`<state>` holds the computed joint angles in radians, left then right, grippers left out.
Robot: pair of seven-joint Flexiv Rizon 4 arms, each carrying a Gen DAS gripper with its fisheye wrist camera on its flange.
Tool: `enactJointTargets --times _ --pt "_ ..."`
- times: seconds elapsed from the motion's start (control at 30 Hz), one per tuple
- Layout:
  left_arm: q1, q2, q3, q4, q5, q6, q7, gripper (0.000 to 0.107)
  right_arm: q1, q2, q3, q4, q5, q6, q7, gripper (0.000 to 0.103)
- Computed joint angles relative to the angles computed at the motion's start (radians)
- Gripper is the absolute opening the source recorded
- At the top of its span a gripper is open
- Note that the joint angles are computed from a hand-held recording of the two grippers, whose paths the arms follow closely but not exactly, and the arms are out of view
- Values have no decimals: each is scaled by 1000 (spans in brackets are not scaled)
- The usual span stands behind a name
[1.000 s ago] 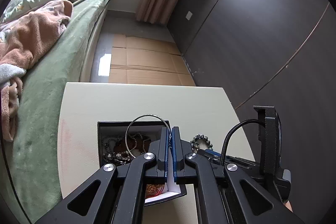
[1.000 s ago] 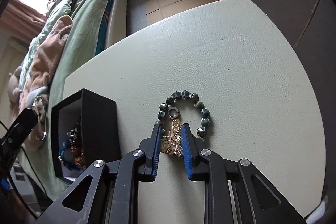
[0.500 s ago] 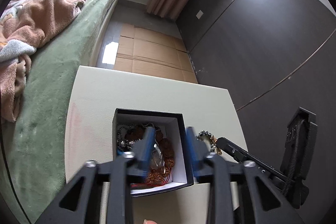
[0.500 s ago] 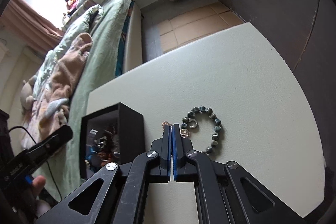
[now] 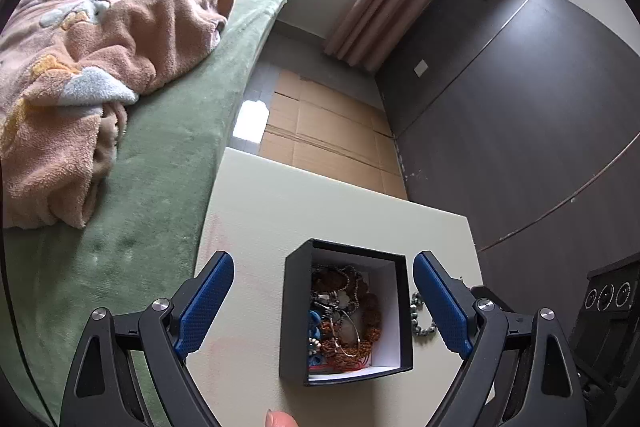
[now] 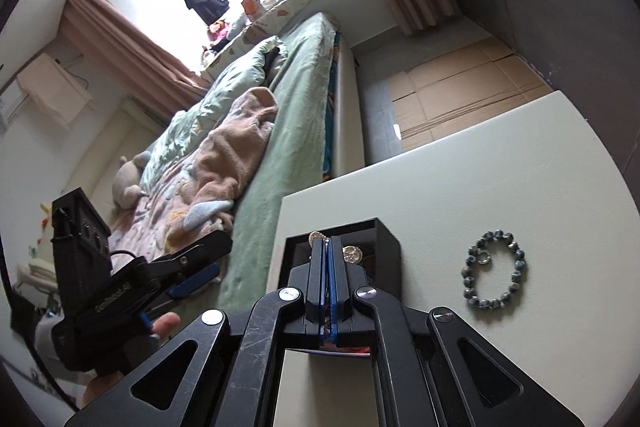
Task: Organize jewelry
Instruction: 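Reach the right tool to the green bead bracelet and grasp it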
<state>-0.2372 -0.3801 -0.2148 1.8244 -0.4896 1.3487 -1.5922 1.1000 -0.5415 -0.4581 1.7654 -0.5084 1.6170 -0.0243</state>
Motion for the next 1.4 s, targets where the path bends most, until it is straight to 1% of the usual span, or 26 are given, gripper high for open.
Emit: enactJointTargets --times 0.07,0.1,0.13,0.17,0.2,0.23,0.27,0.3,0.43,0.53,0.57,0.63,0.73,0.93,1.0,1.13,1.2,1.27,1.3,1.33,1.37,1.4 --pt "3 4 3 7 -3 7 -4 91 -60 -21 81 -41 7 25 -44 3" --pt "3 5 6 9 0 11 -8 91 -97 -28 132 -60 6 24 -65 7" --pt "1 5 10 10 5 14 -12 91 -140 -33 201 -83 32 0 -112 14" --pt "-2 5 14 9 11 15 -16 91 -156 -35 243 -100 93 -37 -171 44" --pt "-5 3 17 4 19 13 -19 91 -161 -31 253 -98 95 -58 -166 71" --pt "-4 2 16 3 23 12 -17 91 -157 -21 230 -77 32 -57 -95 76" --pt "-5 1 15 1 28 10 -16 92 -125 -5 175 -47 -19 -61 -29 77" --pt "-9 0 17 -3 35 8 -18 92 -95 11 142 -29 -9 -88 -29 77" --pt "-11 -7 9 -12 44 8 -10 92 -78 81 105 47 -82 -197 46 77" --pt "-27 -12 23 -23 68 10 -20 93 -121 119 150 84 -92 -276 67 77" --pt "-34 -15 30 -28 80 8 -27 97 -142 126 168 95 -90 -284 74 77" --pt "-43 -22 36 -39 98 7 -36 101 -176 139 197 117 -97 -294 94 77" --pt "-53 -33 44 -58 122 -5 -47 101 -220 153 240 130 -117 -348 103 77" --pt "-92 -61 85 -116 201 -45 -91 102 -339 120 382 84 -71 -465 14 75" --pt "-100 -71 94 -134 225 -58 -102 102 -381 95 432 50 -51 -500 -29 65" --pt "-111 -90 107 -169 259 -91 -123 102 -455 36 524 -26 -12 -563 -115 55" --pt "-110 -98 106 -181 266 -101 -128 102 -465 14 540 -58 -6 -597 -142 47" --pt "-113 -106 113 -197 277 -115 -140 102 -465 -1 546 -79 -4 -629 -160 46" --pt "-114 -109 116 -202 282 -120 -146 102 -456 -2 538 -86 -22 -647 -164 44" --pt "-115 -112 118 -206 286 -126 -151 102 -453 -9 542 -104 -25 -683 -184 43" --pt "-114 -115 118 -211 289 -134 -155 102 -446 -15 542 -121 -34 -718 -199 40" --pt "-111 -116 115 -212 287 -140 -156 102 -436 -21 540 -139 -45 -764 -215 33"
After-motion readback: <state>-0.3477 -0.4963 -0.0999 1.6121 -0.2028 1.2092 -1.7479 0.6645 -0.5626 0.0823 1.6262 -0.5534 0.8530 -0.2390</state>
